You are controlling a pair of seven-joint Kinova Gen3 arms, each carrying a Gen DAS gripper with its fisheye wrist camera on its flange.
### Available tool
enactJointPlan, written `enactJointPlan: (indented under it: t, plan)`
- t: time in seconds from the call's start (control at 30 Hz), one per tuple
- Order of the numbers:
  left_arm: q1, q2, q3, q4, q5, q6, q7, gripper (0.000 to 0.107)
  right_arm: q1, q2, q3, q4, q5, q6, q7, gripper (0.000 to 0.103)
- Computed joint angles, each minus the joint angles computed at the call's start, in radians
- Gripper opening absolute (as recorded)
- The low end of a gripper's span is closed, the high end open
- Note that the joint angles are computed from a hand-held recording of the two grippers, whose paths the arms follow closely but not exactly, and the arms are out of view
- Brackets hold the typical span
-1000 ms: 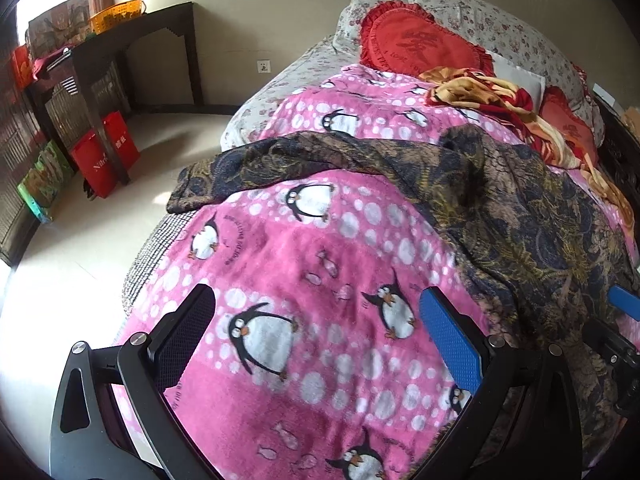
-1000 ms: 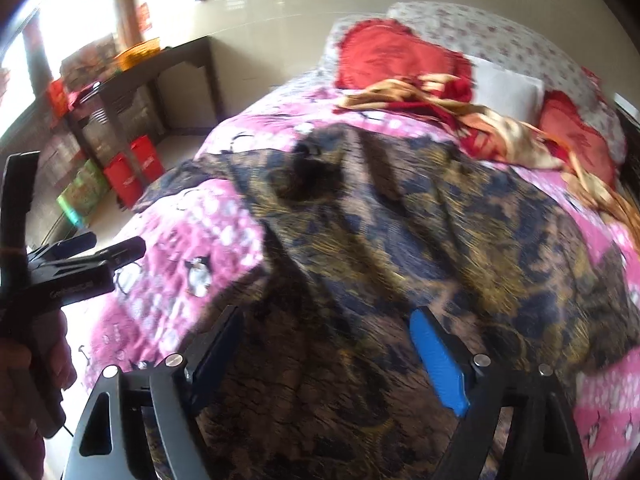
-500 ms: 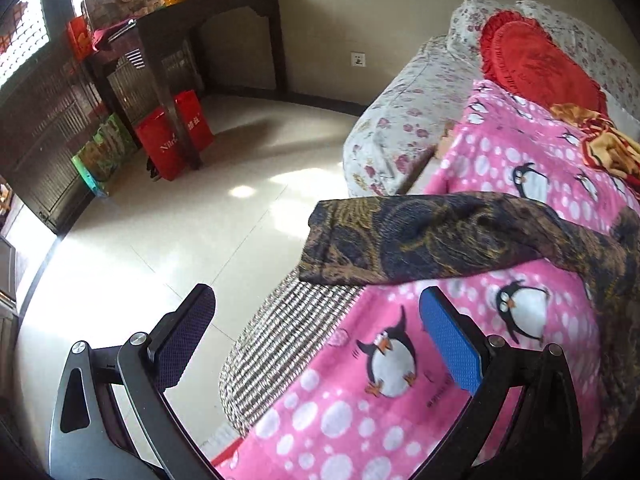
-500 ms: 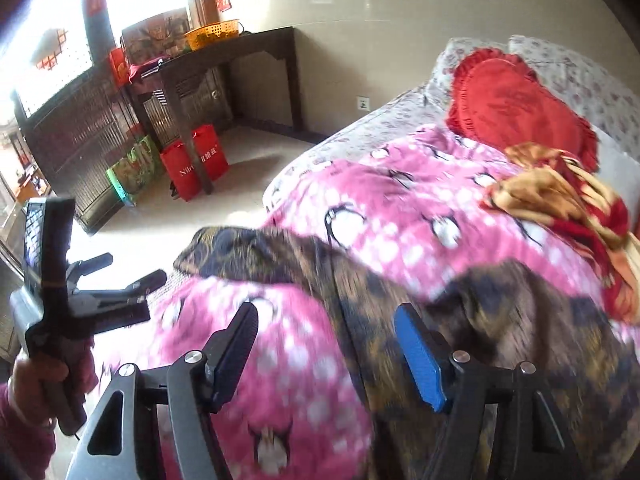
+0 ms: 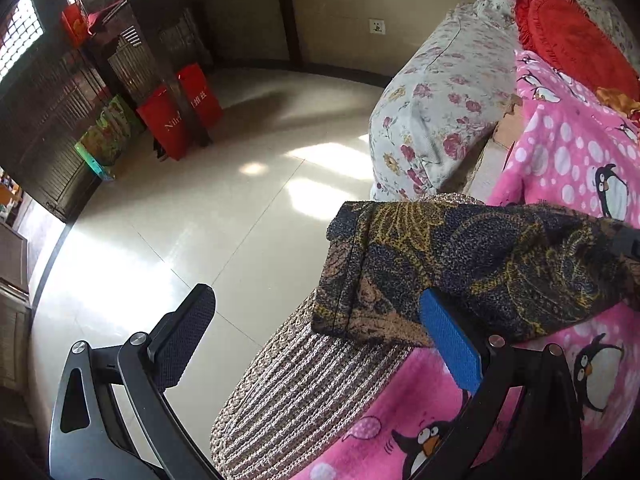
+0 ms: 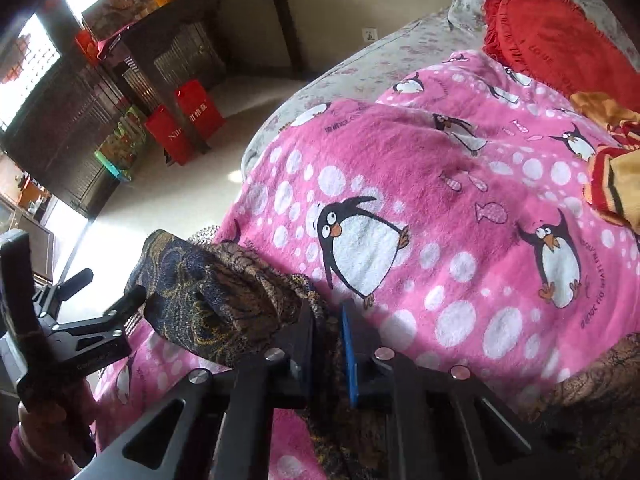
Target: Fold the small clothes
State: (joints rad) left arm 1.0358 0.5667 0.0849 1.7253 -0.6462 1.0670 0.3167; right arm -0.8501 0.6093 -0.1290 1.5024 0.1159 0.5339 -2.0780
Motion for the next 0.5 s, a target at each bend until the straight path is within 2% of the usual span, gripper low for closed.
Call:
enactJointPlan:
  t: [0.13,0.17,0.23,0.37,0.43,0.5]
  plan:
    - [-0.099,-0.004,0.132,0.005,-0.103,0.019,0.095,0.102,-0.010,-0.126,-0.015,0.109,0.005,-0.138,0.004,0.008]
    - [-0.105,-0.020,0.141,0.019,-0.125,0.014,0.122,0.102,-0.018,-0.162,-0.025,0.134,0.010,-0.161,0.007,0.008]
    - [-0.065,-0.082,0.105,0.084,-0.166,-0.031,0.204,0.102,-0.069,-0.246,-0.020,0.214,0.068,-0.231,-0.021,0.008]
    - [0.120,-0.218,-0.052,0.251,-0.204,-0.108,0.366,0.102,-0.254,-0.314,0.033,0.325,0.231,-0.256,-0.055,0.008]
    - [0.160,-0.257,-0.060,0.312,-0.213,-0.114,0.446,0.102,-0.316,-0.288,0.016,0.358,0.278,-0.232,-0.061,0.008]
    - [0.126,-0.288,0.001,0.352,-0.224,-0.136,0.476,0.102,-0.314,-0.234,-0.040,0.369,0.270,-0.184,-0.013,0.008]
